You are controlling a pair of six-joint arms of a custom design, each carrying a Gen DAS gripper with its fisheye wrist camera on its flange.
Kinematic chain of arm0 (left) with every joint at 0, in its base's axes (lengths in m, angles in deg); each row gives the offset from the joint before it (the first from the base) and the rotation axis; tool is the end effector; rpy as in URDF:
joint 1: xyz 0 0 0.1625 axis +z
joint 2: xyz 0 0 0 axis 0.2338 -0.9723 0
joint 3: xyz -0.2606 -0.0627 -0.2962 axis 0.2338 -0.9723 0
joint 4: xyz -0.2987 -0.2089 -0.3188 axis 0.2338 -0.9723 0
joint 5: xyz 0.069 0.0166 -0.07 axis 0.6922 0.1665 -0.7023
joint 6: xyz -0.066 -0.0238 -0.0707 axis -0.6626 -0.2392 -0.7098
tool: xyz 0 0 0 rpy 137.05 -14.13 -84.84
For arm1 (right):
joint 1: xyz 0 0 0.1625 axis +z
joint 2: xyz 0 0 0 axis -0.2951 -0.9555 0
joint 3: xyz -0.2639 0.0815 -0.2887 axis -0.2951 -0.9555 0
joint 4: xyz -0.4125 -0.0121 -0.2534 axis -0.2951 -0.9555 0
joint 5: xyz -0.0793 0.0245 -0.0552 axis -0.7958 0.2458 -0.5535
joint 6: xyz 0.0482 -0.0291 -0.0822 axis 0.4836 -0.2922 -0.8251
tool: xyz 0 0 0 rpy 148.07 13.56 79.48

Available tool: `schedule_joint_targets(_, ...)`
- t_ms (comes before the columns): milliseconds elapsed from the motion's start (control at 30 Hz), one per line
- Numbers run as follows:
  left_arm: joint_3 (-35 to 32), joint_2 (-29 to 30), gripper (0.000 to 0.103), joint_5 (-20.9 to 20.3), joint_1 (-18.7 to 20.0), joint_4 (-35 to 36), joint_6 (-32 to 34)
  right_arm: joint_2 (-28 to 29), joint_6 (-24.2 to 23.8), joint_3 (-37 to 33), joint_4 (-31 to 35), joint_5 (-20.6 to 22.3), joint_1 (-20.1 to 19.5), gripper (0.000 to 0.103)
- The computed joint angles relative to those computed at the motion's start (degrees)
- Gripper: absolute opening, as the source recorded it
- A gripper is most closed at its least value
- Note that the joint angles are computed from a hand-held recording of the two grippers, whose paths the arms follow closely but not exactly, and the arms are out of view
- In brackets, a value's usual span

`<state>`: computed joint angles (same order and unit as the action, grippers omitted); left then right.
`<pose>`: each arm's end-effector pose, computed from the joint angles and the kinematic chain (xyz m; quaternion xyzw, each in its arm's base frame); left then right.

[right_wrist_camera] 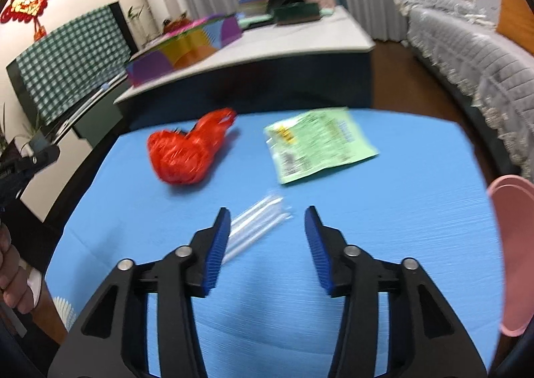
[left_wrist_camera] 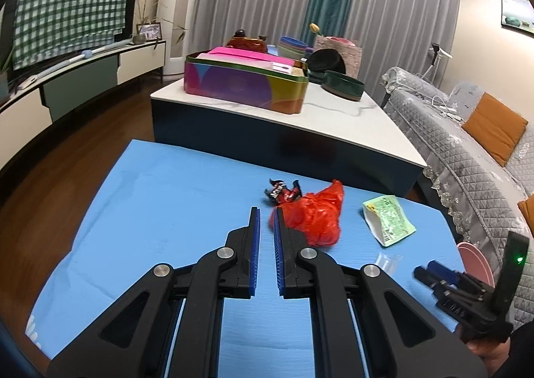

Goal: Collect trash
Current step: 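Lower the right gripper onto the clear plastic sleeve while the left approaches the red bag, then close the right gripper on the clear sleeve while the left grasps the red bag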

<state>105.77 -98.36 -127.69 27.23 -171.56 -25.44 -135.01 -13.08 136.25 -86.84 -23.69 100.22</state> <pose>-0.3715 -0.5936 0.1002 0.2051 0.8672 -0.3909 0.2304 0.0411 -0.5396 0.3196 0.0877 -0.8880 0.3812 0.2419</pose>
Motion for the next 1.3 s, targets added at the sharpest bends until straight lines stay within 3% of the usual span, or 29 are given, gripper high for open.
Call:
schedule_joint_targets(133,-0.41,0.34,0.009,0.06,0.81,0.77,-0.32,3.11,0.13,-1.51,0.62,-1.16,0.58,0.06)
schedule_joint_targets(267,-1.26,1.3,0.009,0.32,1.14,1.32,-0.12,4.39,0.96,-2.73,1.79,-0.58,0.3,0.062)
schedule_joint_targets(400,-2.16,2.59,0.009,0.46,1.31,1.72,0.42,6.47,0.41,-4.14,2.32,-4.8,0.81,0.062)
schedule_joint_targets(500,-2.86,3.57,0.009,0.37,1.46,1.66,0.84,6.11,0.32,-4.12,2.85,-5.39,0.32,0.05)
schedule_joint_targets(633,-4.48,5.36,0.01,-1.34,1.99,1.78,0.37,4.77,-0.78,-3.59,2.45,-5.14,-0.62,0.021)
schedule_joint_targets(733,-5.99,7.47,0.031,-2.89,2.06,0.52,0.57,3.19,-1.34,-3.07,2.59,-4.29,-1.54,0.006)
schedule_joint_targets(867,-8.7,10.65,0.049,-4.37,1.92,-0.17,1.45,1.3,-3.15,-2.13,1.02,-3.8,-2.53,0.002)
schedule_joint_targets(1033,-12.21,14.18,0.058,-4.36,2.04,1.57,0.76,-0.26,-4.72,-1.79,0.07,-3.1,-3.82,0.002)
schedule_joint_targets(1300,-15.49,17.33,0.06,-2.32,2.52,5.87,-2.17,-2.05,-4.4,-1.91,1.47,-1.65,-5.98,0.002)
